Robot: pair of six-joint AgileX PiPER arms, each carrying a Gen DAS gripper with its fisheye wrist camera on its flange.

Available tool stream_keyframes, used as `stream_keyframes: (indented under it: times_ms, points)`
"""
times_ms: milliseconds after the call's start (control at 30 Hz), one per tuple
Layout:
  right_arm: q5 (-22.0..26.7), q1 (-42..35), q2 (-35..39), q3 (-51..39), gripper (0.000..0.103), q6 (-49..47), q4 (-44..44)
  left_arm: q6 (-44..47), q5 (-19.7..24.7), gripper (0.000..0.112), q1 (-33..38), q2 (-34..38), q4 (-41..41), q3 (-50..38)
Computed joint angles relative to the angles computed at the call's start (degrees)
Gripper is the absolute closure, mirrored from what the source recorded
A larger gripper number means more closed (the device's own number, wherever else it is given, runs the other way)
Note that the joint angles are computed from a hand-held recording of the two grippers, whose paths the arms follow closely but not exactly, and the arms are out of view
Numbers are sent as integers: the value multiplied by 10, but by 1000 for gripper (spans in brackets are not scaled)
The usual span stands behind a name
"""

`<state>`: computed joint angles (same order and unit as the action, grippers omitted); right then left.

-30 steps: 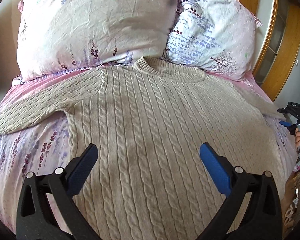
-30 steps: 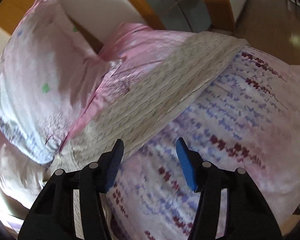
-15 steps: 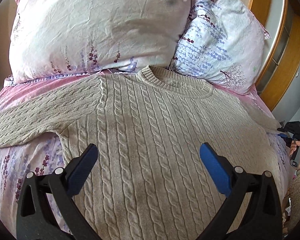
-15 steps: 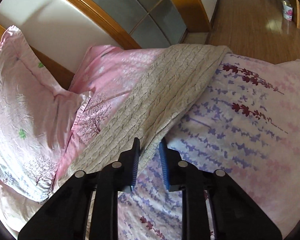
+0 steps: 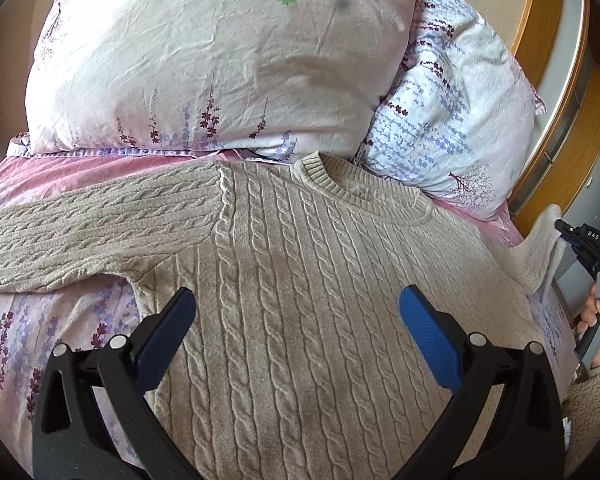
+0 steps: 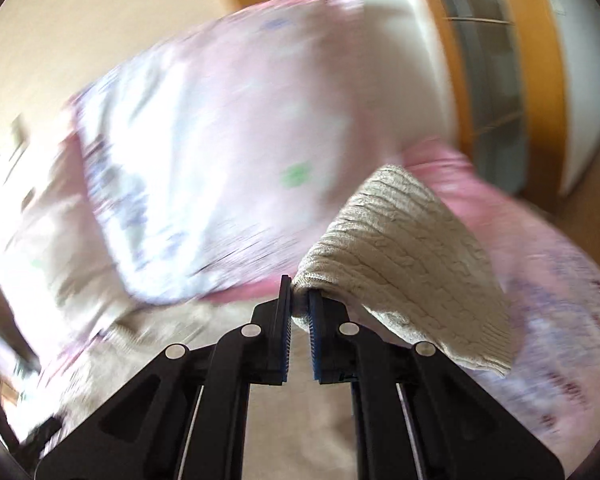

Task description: Fold small clothes

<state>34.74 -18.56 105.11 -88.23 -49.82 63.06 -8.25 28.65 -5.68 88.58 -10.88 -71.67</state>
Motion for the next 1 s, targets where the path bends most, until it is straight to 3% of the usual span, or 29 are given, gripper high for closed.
stream_keyframes:
  times_ms: [100, 200, 267, 333, 367, 433, 500, 700, 767, 800, 900, 1000]
  points:
    - [29, 67, 15, 12, 95, -9, -40, 28, -4, 11, 5, -1, -33, 4]
    - [53, 123, 67, -18, 95, 64, -139, 70, -9, 11, 9, -5, -76, 12]
    - [76, 130, 85, -27, 92, 98, -157, 90, -10, 11, 12, -9, -93, 16]
    - [120, 105, 100, -41, 84, 104, -108, 113, -11, 11, 17, -14, -111, 22]
    - [143, 90, 111, -54, 72, 111, -81, 124, -11, 11, 20, -16, -119, 23]
    - [165, 60, 115, -58, 60, 126, -33, 131, -9, 11, 26, -16, -124, 23]
    - [172, 38, 122, -72, 60, 162, -17, 148, -8, 11, 35, -15, -144, 23]
    - [109, 11, 131, -90, 62, 269, -40, 182, -8, 11, 59, -22, -188, 34]
    - [55, 26, 125, -91, 85, 301, -88, 184, -13, 11, 64, -27, -187, 39]
    - [22, 40, 116, -88, 91, 315, -126, 188, -10, 11, 69, -27, -189, 39]
    - [-54, 86, 71, -47, 94, 251, -142, 264, 12, 11, 97, -27, -271, 41]
    - [-76, 147, 28, -16, 94, 127, -91, 345, 43, 11, 131, -22, -374, 43]
